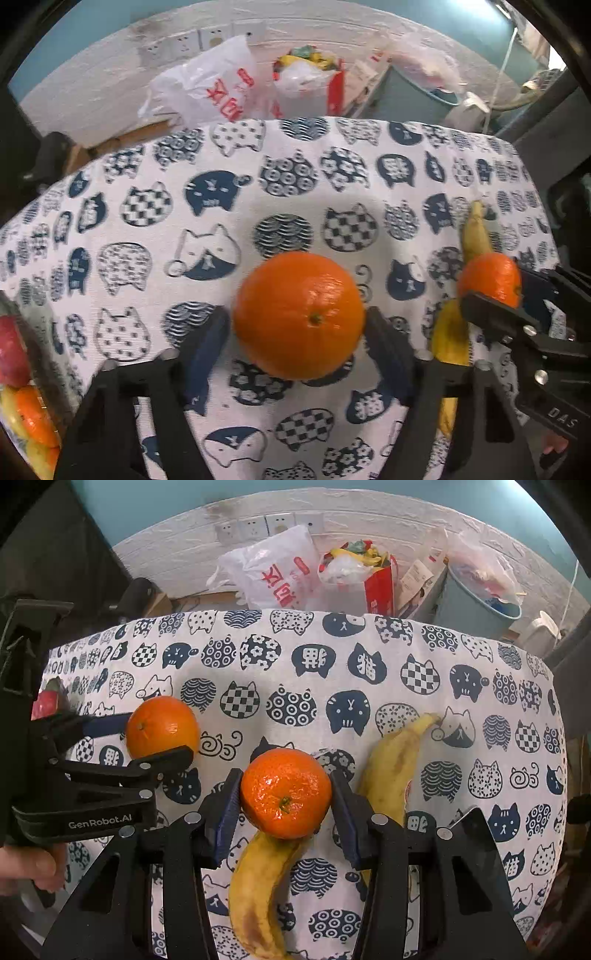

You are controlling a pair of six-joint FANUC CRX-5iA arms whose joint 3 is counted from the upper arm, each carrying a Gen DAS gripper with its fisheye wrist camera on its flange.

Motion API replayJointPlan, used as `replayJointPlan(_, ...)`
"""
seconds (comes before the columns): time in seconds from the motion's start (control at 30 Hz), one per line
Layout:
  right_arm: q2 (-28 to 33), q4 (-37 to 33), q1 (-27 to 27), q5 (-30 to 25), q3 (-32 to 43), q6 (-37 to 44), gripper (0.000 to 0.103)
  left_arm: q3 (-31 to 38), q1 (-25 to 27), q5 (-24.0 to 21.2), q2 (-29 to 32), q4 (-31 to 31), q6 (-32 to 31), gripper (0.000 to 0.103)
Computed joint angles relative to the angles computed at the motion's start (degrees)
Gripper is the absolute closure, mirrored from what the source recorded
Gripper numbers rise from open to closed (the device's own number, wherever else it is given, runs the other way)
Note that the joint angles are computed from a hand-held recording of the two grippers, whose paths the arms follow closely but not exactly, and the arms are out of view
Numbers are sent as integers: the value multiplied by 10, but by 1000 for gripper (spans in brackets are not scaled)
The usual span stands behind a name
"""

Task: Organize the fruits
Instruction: 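Carry the mandarin with the right tool onto the plate while the left tool carries the orange there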

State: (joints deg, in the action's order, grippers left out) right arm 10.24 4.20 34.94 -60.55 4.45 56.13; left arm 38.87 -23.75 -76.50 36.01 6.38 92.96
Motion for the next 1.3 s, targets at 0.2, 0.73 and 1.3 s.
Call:
replayJointPlan(0.2, 3, 4, 5, -1, 5, 0, 57, -9, -8, 4, -10, -19, -13, 32)
replayJointPlan(0.73, 1, 19, 31, 12, 29, 4, 57, -77, 12, 22, -91, -23, -6, 33)
replayJointPlan(1.3, 35, 2, 70, 14, 104, 24, 57, -171, 73, 42, -197, -32, 5, 33)
